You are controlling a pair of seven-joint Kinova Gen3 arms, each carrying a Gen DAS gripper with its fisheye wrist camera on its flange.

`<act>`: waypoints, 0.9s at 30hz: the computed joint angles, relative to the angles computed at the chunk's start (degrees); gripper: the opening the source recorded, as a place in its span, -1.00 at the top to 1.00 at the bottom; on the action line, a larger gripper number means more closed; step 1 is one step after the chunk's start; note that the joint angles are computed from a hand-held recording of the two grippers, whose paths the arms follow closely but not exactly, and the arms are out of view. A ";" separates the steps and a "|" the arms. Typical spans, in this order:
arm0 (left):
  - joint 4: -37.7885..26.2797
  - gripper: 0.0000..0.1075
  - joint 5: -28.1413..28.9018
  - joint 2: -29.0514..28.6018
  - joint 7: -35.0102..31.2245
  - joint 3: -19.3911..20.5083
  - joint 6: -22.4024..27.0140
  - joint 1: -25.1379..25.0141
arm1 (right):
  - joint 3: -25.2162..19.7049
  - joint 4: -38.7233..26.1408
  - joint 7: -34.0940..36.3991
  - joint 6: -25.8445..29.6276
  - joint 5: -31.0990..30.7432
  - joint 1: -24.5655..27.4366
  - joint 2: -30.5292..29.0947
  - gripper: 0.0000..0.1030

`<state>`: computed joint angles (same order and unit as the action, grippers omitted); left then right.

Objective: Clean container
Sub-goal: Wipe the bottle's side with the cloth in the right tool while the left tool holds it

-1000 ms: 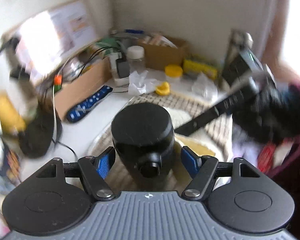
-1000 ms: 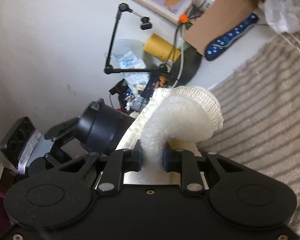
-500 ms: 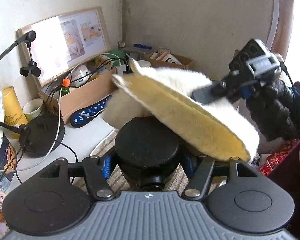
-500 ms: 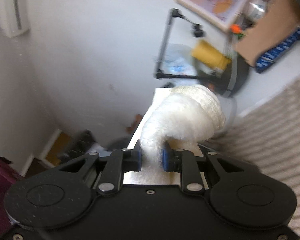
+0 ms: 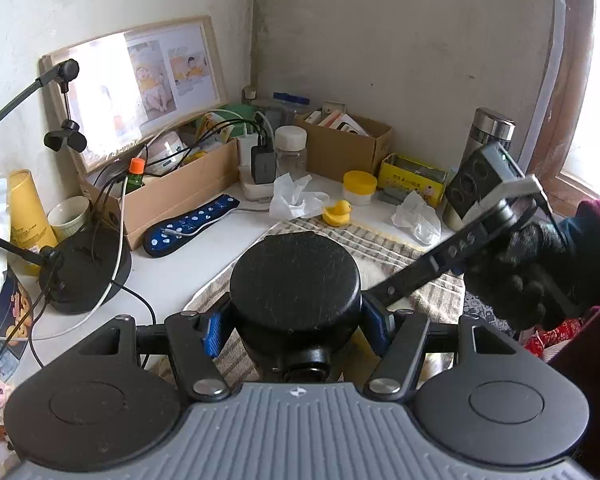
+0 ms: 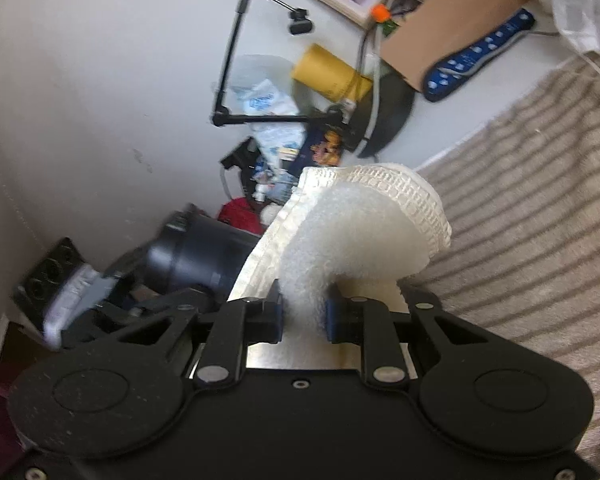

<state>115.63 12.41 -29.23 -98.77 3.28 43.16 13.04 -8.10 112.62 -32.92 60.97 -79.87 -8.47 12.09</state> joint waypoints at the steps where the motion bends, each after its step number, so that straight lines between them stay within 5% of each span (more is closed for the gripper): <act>1: -0.36 -0.19 -0.03 0.27 0.21 -0.01 0.39 -0.12 | 0.03 -0.15 -0.60 -0.81 0.53 -0.34 0.07 0.63; 27: -1.43 -0.19 0.35 1.93 -1.04 -0.62 1.44 0.13 | -2.62 0.48 -9.31 -16.46 14.27 -4.57 -1.51 0.63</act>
